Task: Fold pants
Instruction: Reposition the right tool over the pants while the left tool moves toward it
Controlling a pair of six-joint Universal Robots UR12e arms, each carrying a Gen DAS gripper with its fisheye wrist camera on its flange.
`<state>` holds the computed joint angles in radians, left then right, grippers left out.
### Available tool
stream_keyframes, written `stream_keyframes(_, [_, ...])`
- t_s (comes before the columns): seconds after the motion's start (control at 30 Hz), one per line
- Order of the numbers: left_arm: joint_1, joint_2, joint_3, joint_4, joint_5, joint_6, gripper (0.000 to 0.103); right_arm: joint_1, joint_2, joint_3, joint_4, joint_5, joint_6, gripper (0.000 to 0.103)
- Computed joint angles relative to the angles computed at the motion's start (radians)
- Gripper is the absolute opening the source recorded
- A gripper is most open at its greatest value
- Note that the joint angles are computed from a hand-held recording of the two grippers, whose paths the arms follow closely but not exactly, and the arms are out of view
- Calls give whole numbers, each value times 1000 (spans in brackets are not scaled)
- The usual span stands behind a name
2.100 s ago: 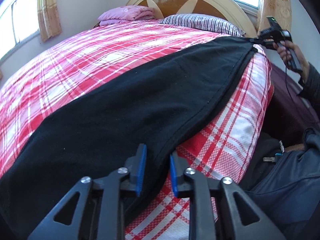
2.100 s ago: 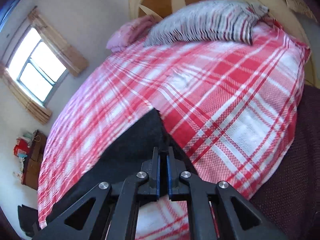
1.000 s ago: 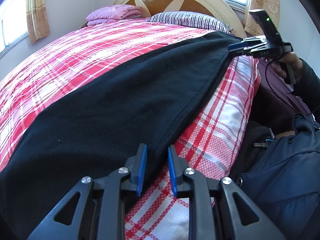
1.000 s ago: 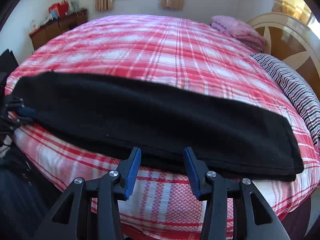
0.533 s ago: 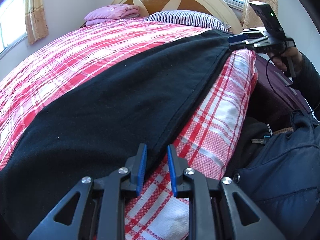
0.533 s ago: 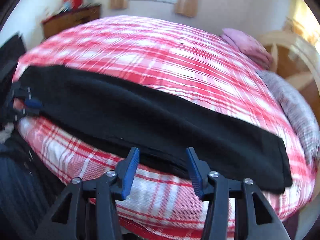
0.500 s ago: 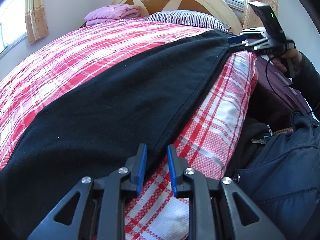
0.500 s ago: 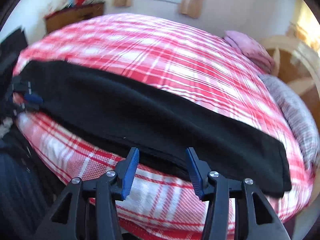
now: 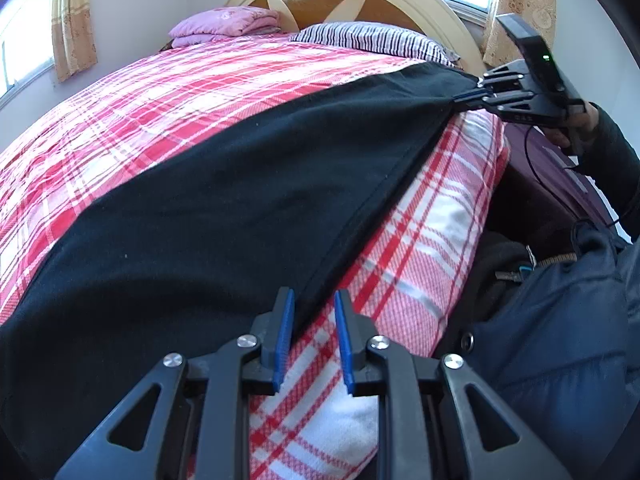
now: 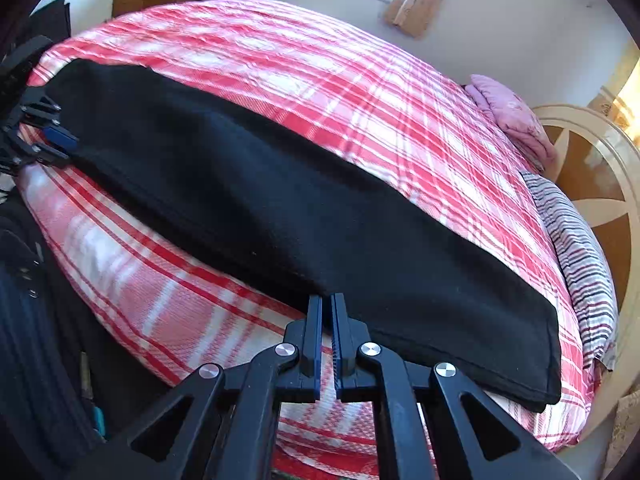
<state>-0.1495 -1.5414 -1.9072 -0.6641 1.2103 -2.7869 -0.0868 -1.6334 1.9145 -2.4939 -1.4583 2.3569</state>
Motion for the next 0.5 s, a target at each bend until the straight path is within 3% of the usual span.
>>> stream_keyframes(0.1, [5,7,-3,-12,-5,8,23,6,1,15,-55,-3,-31,8])
stream_keyframes(0.23, [15,17,-7,-21,-16,9,23,6,-10,-7,-26,85,15,31])
stream_keyframes(0.37, [15,24,-10,-34,-8,21,23,28,-10,-18,20,188,-54,32])
stream_keyframes(0.43, [17,28,-14,-33,-10,22,23,49,9,-38,97,174,-88,32])
stream_keyframes(0.5, [24,36,-19,-20,-15,14,23,85,46,-73,223,78,-109,32])
